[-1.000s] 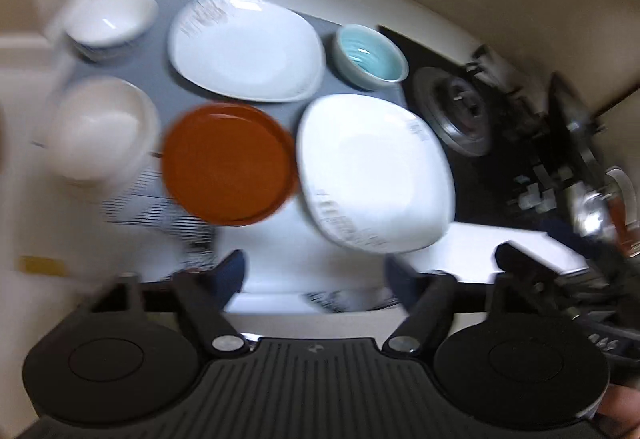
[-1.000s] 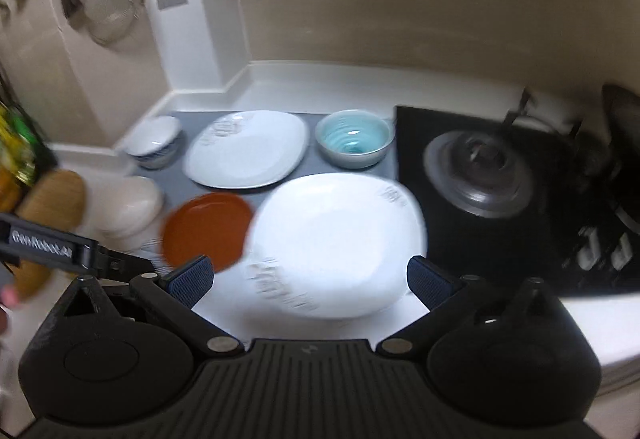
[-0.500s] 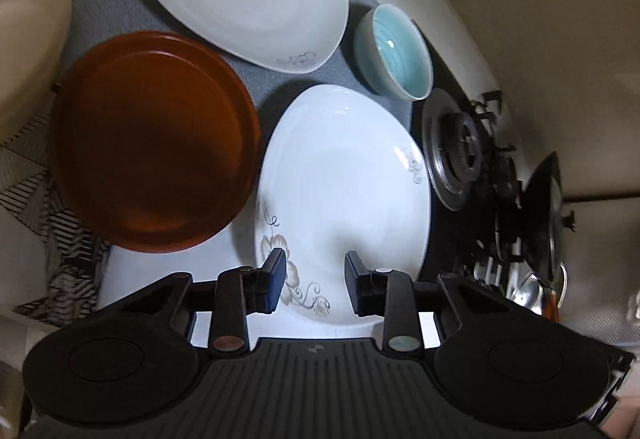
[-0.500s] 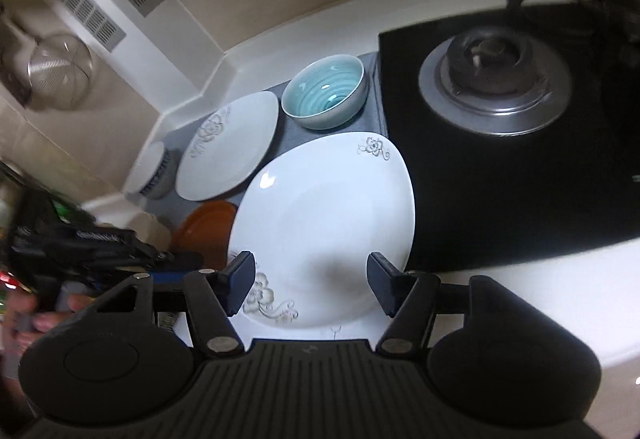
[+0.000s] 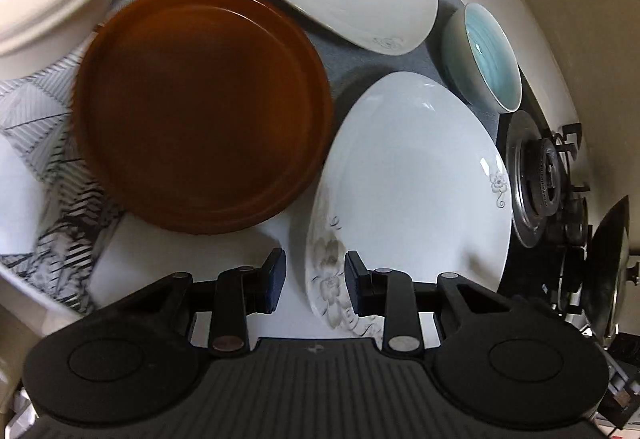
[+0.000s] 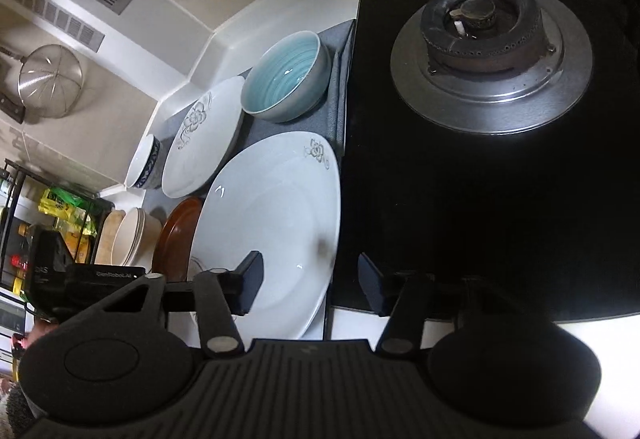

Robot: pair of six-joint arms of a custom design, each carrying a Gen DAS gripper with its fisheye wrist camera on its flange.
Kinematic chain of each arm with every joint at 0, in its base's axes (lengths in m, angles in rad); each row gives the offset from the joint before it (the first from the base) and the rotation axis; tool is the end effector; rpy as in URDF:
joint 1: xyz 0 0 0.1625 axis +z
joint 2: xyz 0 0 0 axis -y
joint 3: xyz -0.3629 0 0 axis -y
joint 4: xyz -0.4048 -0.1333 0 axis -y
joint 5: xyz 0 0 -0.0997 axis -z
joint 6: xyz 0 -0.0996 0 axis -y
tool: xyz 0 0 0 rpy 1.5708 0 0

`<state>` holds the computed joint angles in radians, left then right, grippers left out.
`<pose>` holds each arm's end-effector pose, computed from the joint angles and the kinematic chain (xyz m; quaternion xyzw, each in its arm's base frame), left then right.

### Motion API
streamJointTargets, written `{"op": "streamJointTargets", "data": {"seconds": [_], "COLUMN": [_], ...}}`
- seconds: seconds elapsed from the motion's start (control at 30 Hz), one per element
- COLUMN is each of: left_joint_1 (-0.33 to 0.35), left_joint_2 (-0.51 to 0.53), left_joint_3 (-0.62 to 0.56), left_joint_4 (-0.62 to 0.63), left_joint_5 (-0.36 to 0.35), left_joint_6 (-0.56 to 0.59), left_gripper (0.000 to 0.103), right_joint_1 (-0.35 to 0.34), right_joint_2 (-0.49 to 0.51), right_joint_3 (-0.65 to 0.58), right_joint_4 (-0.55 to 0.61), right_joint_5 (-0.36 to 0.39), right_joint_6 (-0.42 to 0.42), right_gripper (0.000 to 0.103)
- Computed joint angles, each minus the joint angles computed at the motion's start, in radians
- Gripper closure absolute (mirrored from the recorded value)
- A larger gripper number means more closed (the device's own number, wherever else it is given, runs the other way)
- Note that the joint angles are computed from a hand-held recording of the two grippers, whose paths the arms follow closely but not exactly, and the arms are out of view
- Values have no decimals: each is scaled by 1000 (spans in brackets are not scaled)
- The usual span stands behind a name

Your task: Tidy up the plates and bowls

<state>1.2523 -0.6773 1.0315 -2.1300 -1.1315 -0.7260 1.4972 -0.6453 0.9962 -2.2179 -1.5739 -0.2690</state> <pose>-0.0769 -0.7943 0.1816 -0.2183 0.9463 -0.1947 0.1380 0.0742 -0.8021 0.1755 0.0963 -0.9844 0.1451 0.0267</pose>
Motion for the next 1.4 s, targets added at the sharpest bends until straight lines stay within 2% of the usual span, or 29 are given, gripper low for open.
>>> {"op": "streamJointTargets", "data": {"seconds": [0.07,0.1,0.13,0.23,0.33,0.5,0.67,0.8,0.87,1.0,1.13,1.23,1.27,1.33,1.4], "left_joint_1": [5,7,10,19,20,23,4,14,22,29,-4,-10,-10,-7,-14], "left_joint_2": [23,34,44,84,118,145,129,152,146,163,162,131,130,134,133], "left_joint_3": [-41,-58,-72,-140,-205,-256,-234,-266,-247,-274,-272,-230,-232,-242,-235], "left_joint_4": [28,33,34,81,135,168,165,194,150,152,155,103,103,110,110], "left_joint_5": [-8,-17,-24,-32,-35,-45,-20,-50,-66,-90,-15,-25,-29,-40,-22], "left_joint_6": [-1,10,25,25,41,56,94,98,108,89,141,141,125,100,107], "left_gripper": [70,70,70,73,73,73,73,73,70,63,63,68,74,74,75], "right_joint_1": [1,0,-3,3,-12,-15,-4,-15,-19,-25,-4,-6,-6,-5,-5], "right_joint_2": [10,14,20,45,64,95,97,97,106,126,106,85,79,69,54], "right_joint_3": [-6,-9,-15,-40,-60,-91,-83,-88,-100,-125,-88,-76,-72,-65,-45], "right_joint_4": [-9,-7,-2,2,19,71,53,61,67,90,42,38,38,43,30], "right_joint_5": [-17,-8,0,-34,7,10,-8,5,2,30,-6,17,24,21,24], "right_joint_6": [33,45,44,30,82,74,61,71,83,103,39,31,32,36,46], "right_gripper": [60,68,70,71,71,82,83,86,86,84,84,85,85,84,84]}}
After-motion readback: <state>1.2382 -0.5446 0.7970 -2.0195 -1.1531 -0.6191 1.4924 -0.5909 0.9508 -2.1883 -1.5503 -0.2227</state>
